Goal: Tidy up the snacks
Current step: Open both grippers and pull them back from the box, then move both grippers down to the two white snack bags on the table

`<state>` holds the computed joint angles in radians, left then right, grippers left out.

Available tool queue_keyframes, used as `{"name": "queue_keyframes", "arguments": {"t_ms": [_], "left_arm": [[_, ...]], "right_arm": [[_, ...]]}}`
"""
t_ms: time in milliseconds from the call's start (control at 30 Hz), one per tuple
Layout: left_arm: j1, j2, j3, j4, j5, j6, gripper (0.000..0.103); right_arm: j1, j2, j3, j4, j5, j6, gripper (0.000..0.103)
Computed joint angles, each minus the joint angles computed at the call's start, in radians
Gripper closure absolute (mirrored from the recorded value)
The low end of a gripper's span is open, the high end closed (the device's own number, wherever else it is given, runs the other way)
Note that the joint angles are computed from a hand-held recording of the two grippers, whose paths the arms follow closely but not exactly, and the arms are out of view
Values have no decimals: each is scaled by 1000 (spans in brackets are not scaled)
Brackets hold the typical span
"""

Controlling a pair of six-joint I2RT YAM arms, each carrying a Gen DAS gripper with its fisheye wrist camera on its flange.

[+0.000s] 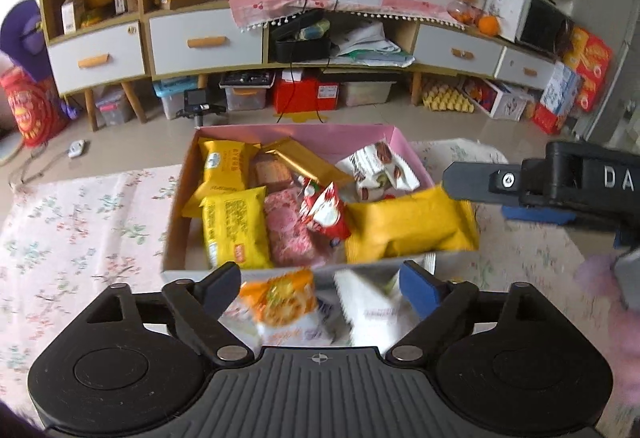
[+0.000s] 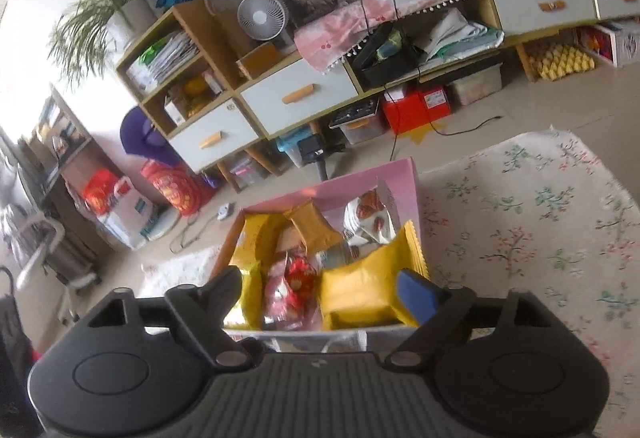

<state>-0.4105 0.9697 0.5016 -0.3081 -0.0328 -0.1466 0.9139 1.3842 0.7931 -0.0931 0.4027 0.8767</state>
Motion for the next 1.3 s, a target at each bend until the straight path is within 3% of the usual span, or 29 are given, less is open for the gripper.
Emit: {"name": "queue_keyframes", "arguments": {"t_ms": [267, 567, 700, 967, 1300], "left_arm": [[-27, -210, -57, -179, -66, 71, 9], [97, -402, -168, -236, 35, 106, 6], [179, -432, -234, -184, 99, 117, 4], [222, -491, -364, -49, 90, 163, 3], [298, -247, -449, 266, 122, 234, 3]], "right_arm": [[100, -7, 32, -114, 89, 21, 19], [210, 46, 21, -115, 190, 52, 13], [254, 71, -2, -74, 225, 53, 13], [300, 152, -40, -28, 318, 57, 12], [275, 242, -57, 48, 318, 10, 13]]}}
